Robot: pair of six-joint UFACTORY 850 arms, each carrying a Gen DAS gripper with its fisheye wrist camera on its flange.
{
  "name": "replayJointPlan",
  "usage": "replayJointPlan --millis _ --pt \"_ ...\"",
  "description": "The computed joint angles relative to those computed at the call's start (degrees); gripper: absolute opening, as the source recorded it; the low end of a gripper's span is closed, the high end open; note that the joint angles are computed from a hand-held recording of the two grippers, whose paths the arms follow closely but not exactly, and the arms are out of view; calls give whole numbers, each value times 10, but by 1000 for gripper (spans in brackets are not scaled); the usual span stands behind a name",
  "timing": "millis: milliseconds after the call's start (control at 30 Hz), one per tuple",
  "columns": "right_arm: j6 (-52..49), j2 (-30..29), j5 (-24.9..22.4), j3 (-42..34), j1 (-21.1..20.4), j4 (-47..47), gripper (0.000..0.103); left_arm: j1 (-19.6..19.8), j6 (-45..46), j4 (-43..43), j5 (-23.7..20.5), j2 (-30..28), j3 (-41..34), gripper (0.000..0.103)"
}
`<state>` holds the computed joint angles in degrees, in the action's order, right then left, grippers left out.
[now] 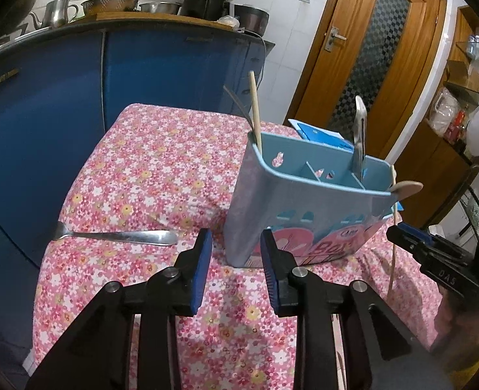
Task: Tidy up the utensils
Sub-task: 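Lower the chopstick into the caddy and open the right tool while the left tool moves to the fallen fork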
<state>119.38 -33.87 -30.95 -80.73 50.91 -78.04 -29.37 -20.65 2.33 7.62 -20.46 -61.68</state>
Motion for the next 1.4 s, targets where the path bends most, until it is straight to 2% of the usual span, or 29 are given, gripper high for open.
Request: replayJointPlan --millis 100,133,367,600,800,1067,1200,1400 --pt "-17 1 10 1 -1 11 7 -1 43 -41 1 -4 0 31" --pt "-18 2 11 3 -1 9 6 -1 49 -48 0 -5 -1 31" --pt "81 29 -13 32 13 -84 6 1 20 -22 3 -8 0 31" --pt "179 40 -90 33 22 -194 6 1 12 -16 4 -9 0 31" --pt "227 20 -129 -2 11 -264 6 2 -4 -1 3 -13 -2 31" --pt "216 -34 -181 -64 1 -312 6 6 -34 25 4 -16 -4 31" --pt "189 -52 -172 -82 -4 -298 6 9 -56 43 5 -15 -2 31" --pt "191 -53 -118 -70 -13 -281 8 14 -65 45 8 -8 4 31"
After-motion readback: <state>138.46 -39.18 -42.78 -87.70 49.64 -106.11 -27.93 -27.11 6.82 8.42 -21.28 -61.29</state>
